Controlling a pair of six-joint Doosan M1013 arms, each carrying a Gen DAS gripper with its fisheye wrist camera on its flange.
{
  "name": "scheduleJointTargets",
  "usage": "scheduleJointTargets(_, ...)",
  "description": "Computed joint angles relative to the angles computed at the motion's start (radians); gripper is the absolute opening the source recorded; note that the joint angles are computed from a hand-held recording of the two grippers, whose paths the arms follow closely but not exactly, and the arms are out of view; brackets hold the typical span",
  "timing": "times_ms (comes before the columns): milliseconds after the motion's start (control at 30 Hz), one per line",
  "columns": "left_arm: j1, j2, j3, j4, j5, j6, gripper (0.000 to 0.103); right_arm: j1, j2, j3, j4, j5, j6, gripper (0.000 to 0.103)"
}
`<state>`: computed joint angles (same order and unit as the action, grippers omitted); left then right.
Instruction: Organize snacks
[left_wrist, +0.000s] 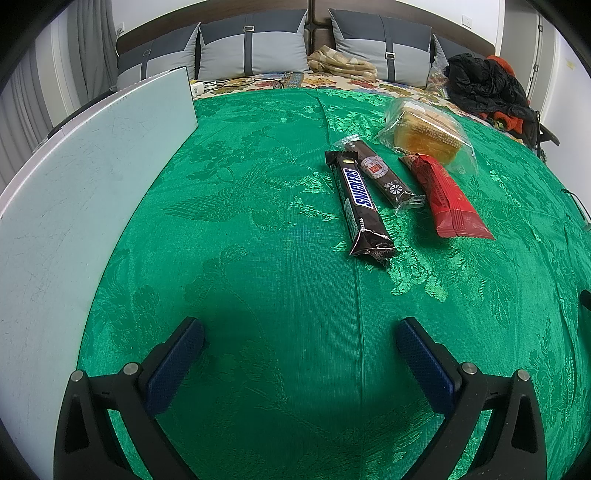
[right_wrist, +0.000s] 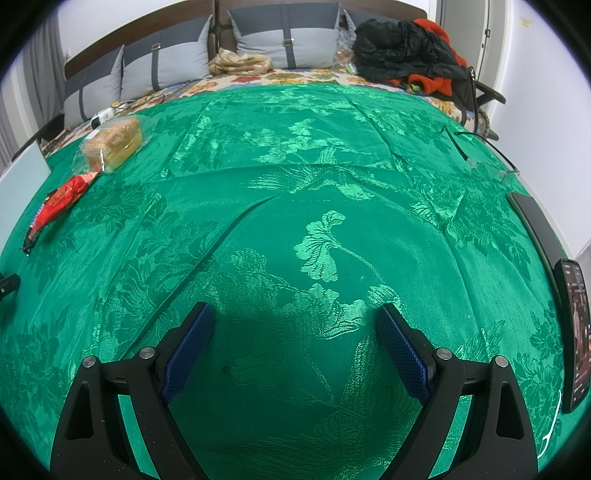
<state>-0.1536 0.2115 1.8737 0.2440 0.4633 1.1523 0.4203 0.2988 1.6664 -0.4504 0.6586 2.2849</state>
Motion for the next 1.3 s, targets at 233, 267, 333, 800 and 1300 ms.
scheduleJointTargets(233,0.000,0.000,0.000,-0.001,0.000,0.001,0.103,0.000,0.000,0.000,0.000,0.000,-0.001,0.092)
scheduleJointTargets(267,0.000,0.000,0.000,0.000,0.000,0.000,0.103,0.000,0.000,0.000,0.000,0.000,-0.001,0.092)
scheduleJointTargets(333,0.000,0.000,0.000,0.000,0.000,0.000,0.103,0.000,0.000,0.000,0.001,0.000,-0.001,0.092)
scheduleJointTargets(800,0.001,0.000,0.000,-0.001,0.000,0.001,0.103,0.000,0.000,0.000,0.001,0.000,-0.002,0.092)
scheduleJointTargets(1300,0.000,0.001,-0.005,-0.006,0.014,0.004,0.103,-0.001,0.000,0.000,0.003,0.000,-0.002,0.092)
